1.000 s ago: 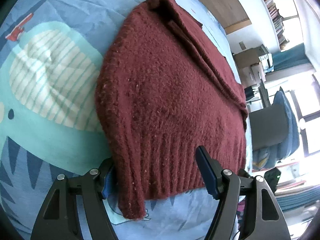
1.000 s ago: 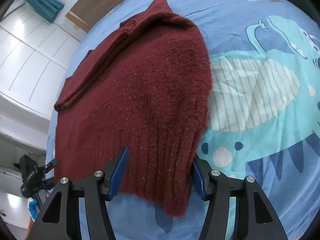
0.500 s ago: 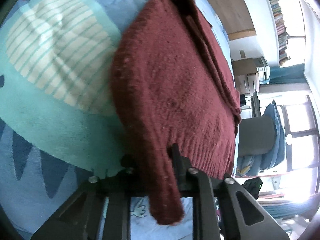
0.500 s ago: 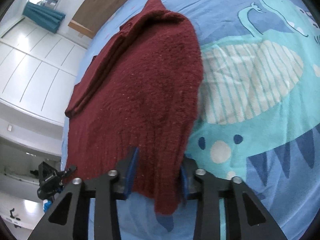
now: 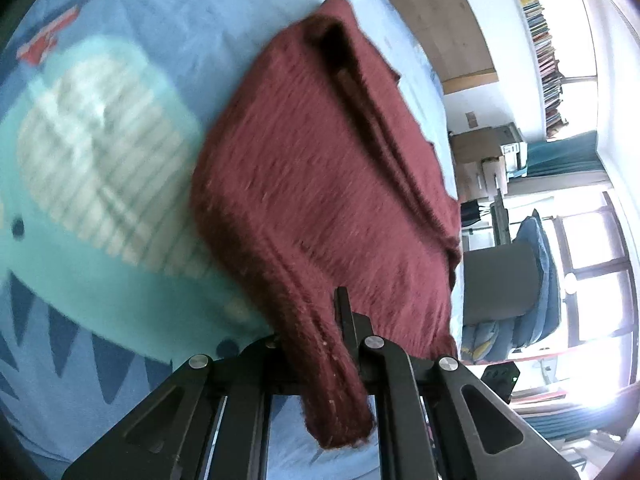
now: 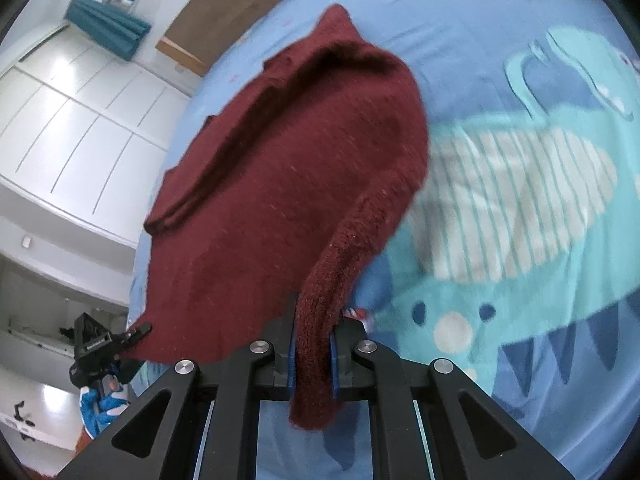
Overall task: Fold small clothes
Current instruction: 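Lift the hem with both grippers and fold it over toward the collar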
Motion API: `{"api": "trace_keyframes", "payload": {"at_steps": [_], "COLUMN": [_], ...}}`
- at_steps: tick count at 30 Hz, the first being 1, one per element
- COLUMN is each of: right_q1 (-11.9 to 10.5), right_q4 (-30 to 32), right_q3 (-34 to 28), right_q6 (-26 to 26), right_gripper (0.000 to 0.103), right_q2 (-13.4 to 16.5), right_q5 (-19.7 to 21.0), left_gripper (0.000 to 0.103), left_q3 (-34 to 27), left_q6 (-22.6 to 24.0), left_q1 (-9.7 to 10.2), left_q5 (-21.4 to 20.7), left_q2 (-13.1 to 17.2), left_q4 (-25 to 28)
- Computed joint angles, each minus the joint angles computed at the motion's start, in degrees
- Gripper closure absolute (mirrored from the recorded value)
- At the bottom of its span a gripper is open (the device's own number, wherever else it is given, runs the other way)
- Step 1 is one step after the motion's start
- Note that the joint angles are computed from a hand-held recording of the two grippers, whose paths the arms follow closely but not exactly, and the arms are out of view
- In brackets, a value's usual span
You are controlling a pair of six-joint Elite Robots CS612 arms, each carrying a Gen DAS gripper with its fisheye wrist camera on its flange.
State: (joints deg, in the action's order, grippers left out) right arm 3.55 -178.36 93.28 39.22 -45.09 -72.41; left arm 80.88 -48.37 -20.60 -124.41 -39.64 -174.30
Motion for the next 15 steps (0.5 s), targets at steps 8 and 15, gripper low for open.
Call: {"api": "trace_keyframes", "payload": {"at_steps": [8, 15], "right_q1": [-0.62, -1.65], "right_q4": [-1.31, 0.06], "right_q3": [-4.14, -11.98], "right_q6": [-3.64, -7.83], "right_gripper": [0.092, 0.092], "right_q2": [-0.15, 1.44], "right_q5": [-0.19, -1.78], "left_gripper": [0.096, 0.096], "left_q3": [-5.07, -13.32], "left_q6": [2.73, 7.52], "left_q1": [-0.02, -0.27], "left_q5": [2.03, 4.79], "left_q2": [0.18, 2.22], "left_q4": [-0.27, 3.13]}}
